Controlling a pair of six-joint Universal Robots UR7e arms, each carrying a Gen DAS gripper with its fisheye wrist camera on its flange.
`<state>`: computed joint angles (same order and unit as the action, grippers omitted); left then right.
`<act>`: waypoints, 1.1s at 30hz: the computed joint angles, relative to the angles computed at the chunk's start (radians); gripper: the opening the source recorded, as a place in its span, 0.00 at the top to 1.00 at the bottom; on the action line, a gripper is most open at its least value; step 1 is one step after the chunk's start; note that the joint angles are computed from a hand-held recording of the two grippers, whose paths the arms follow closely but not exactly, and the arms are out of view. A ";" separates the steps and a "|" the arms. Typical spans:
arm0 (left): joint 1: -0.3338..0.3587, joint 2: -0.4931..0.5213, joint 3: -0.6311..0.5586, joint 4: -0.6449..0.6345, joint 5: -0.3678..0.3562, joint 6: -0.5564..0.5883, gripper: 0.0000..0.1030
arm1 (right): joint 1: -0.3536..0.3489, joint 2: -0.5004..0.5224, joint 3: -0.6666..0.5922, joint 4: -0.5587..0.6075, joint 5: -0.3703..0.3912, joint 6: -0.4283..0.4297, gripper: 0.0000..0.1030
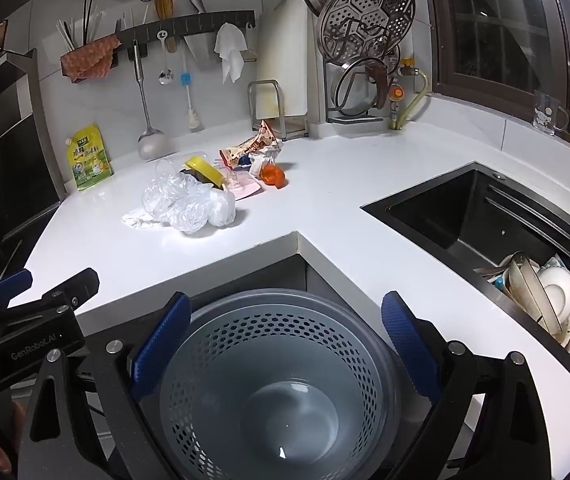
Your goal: Collect trash
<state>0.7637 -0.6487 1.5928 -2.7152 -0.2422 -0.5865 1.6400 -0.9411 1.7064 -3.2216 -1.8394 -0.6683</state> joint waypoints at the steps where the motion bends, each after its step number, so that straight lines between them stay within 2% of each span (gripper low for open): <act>1: 0.000 -0.002 0.000 0.011 -0.001 -0.008 0.06 | 0.000 0.000 -0.001 0.003 -0.002 0.000 0.11; 33: -0.004 -0.008 0.015 -0.018 0.006 0.004 0.06 | 0.000 -0.013 0.011 -0.004 0.005 -0.003 0.11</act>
